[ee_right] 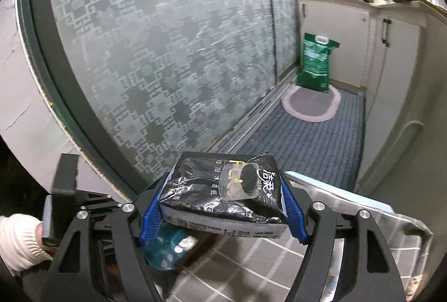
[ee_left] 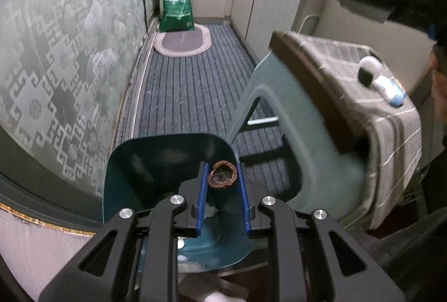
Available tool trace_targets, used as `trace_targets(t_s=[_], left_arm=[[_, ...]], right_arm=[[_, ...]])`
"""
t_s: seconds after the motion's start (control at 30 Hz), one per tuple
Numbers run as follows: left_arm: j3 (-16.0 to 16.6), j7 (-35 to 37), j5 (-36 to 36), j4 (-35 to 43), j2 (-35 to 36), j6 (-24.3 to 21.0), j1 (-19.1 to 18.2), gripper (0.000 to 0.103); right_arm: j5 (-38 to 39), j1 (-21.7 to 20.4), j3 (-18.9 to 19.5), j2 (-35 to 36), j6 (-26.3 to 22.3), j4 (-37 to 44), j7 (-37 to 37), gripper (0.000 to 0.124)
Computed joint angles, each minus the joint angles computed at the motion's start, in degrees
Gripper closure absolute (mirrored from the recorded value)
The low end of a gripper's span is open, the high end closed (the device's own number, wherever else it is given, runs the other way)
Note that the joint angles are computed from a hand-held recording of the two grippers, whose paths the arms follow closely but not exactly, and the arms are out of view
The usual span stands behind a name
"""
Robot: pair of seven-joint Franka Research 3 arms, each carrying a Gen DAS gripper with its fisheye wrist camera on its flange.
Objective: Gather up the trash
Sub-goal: 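Carry the shell and package to the teal bin and open both tools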
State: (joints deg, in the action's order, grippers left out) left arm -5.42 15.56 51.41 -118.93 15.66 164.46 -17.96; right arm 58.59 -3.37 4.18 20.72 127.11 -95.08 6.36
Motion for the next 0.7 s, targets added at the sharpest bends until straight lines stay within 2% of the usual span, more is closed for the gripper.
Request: trace_targets(t_s=[0.57, 0.7], left_arm=[[-2.8, 14.5, -15.8, -4.7, 2.3, 1.8, 3.4, 0.081], [-2.2, 16.5, -17.7, -5.8, 1.9, 2.1, 3.0, 0.079]], right_arm=[[-6.0, 5.4, 0.9, -0.6, 1.2, -2.9, 5.8, 0.05], [-8.1, 6.6, 1.0, 0.0, 2.3, -3.2, 7.9, 0.05]])
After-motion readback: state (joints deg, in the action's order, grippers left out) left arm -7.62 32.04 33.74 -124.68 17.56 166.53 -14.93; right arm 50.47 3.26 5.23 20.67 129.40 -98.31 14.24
